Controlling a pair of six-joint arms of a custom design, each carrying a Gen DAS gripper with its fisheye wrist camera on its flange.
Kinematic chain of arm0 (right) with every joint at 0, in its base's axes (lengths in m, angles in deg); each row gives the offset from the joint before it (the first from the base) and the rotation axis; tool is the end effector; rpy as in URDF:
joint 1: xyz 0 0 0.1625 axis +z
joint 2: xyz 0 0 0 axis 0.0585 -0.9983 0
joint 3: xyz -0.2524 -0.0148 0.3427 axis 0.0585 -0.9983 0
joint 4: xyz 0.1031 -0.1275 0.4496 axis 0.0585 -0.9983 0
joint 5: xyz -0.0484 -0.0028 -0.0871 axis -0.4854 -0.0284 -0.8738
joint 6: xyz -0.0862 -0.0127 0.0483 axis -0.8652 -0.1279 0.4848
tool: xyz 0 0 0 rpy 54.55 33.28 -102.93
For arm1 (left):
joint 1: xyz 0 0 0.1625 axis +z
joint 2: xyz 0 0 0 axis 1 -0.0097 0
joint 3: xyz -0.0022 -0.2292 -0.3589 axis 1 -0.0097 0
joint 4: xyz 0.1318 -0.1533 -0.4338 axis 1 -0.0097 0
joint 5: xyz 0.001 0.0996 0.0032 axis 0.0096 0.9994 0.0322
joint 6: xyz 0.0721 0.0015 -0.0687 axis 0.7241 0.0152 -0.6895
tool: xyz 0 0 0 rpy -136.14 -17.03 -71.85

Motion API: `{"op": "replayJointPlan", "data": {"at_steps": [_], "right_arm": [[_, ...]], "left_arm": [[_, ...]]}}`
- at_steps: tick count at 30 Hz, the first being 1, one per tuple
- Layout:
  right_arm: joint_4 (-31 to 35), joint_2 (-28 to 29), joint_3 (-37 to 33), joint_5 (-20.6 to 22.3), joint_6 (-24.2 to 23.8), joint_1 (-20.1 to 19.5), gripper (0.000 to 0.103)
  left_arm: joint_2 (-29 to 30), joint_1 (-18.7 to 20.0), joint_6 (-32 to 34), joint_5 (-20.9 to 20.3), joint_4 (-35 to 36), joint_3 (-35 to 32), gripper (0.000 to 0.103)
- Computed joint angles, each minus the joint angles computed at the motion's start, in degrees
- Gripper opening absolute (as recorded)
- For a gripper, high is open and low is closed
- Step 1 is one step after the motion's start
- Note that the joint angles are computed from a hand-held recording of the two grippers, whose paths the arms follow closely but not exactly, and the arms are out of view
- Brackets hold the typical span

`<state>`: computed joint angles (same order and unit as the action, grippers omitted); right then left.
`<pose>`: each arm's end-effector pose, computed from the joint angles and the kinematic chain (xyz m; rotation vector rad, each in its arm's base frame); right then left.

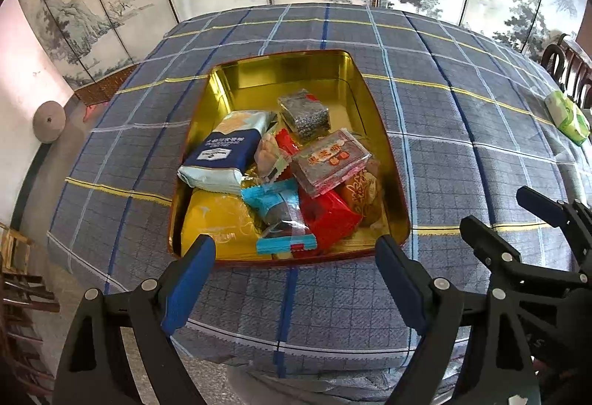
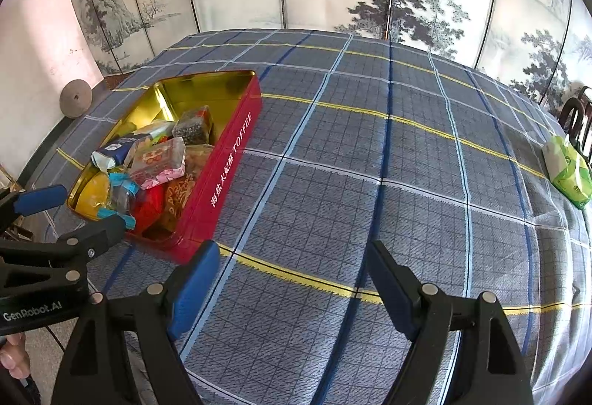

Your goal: Organize snacks

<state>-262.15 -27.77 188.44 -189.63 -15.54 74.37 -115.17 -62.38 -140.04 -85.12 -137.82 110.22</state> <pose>0.0128 -0.4546 0.1823 0.7398 -2.3866 0.6179 -0.3079 -0.3908 -0.0105 0.0890 2.1790 -0.6445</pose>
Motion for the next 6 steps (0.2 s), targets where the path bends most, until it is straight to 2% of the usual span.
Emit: {"op": "replayJointPlan", "data": {"at_steps": [6], "right_arm": [[0.23, -0.02, -0.04, 0.06, 0.03, -0.08, 0.083]], "left_arm": [[0.01, -0.08, -0.68, 0.07, 0.7, -0.05, 0.086]]}}
